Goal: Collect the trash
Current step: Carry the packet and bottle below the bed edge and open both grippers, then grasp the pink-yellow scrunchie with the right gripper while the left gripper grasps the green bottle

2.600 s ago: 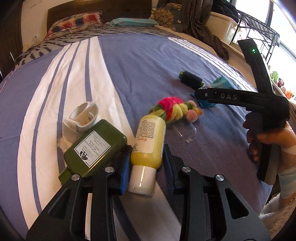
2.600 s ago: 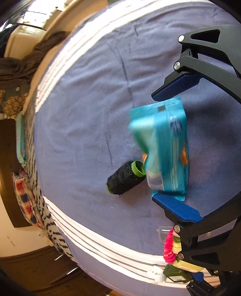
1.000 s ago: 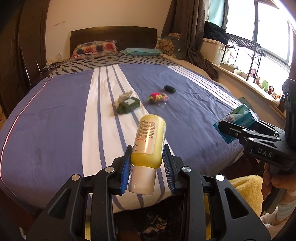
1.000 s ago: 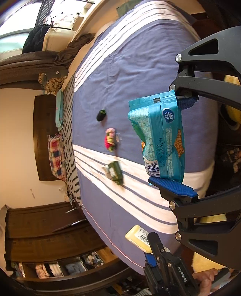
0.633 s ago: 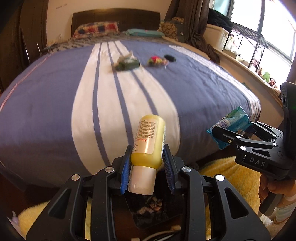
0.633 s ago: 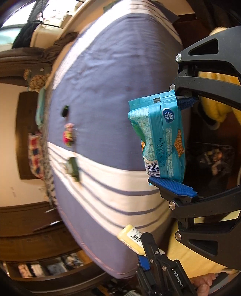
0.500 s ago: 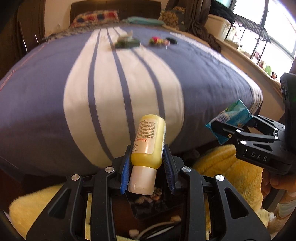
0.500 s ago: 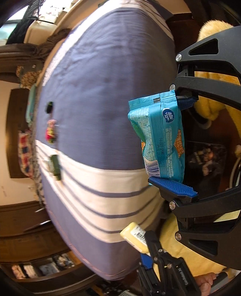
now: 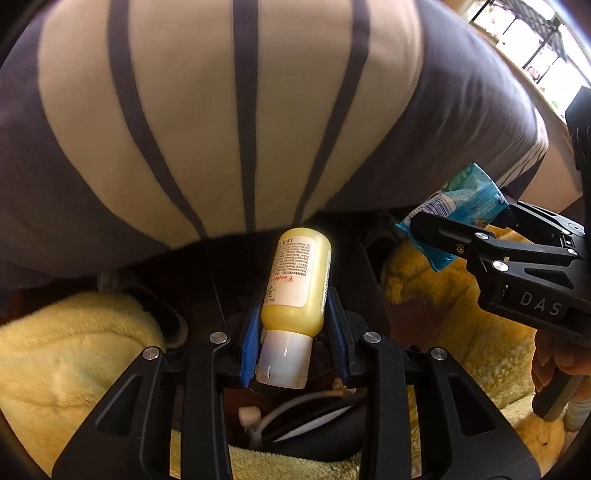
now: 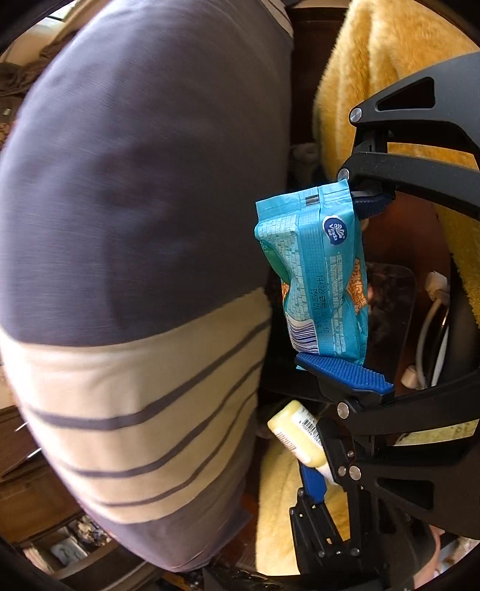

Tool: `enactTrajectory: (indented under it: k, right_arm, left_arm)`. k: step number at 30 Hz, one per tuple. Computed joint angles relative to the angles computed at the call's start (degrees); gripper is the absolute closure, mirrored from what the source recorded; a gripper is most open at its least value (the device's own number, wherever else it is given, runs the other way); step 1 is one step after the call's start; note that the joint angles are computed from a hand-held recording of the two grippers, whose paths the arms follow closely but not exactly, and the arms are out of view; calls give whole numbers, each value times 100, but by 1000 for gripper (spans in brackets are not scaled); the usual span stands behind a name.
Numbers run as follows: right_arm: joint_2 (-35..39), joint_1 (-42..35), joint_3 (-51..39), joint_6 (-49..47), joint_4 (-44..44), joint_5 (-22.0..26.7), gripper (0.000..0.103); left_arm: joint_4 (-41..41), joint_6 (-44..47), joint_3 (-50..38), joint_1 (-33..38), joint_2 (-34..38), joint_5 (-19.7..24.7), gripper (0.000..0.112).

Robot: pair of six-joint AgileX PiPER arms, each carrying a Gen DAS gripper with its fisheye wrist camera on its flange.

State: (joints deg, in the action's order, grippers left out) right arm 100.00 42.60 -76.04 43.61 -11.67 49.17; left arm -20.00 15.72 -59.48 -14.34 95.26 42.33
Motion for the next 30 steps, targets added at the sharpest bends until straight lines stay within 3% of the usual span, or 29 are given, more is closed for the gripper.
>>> enactTrajectory:
  k: [6, 15, 17, 24, 30]
  right_arm:
    - [401, -179, 80, -474, 745, -170, 37]
    - [665, -230, 31, -711, 1156, -297, 35]
    - [615, -278, 10, -721, 1183, -238, 29]
    - [448, -309, 17, -587, 1065, -213, 23]
    - [263, -145, -75, -151, 508, -48, 10]
  left_arm:
    - [-67, 3, -35, 61, 431, 135, 81]
    - [-144, 97, -219, 100, 675, 346, 81]
    - [-119, 38, -243, 86, 656, 376, 73]
    - [19, -141, -252, 78, 499, 331, 58]
    - [359, -382, -294, 80, 141, 285, 33]
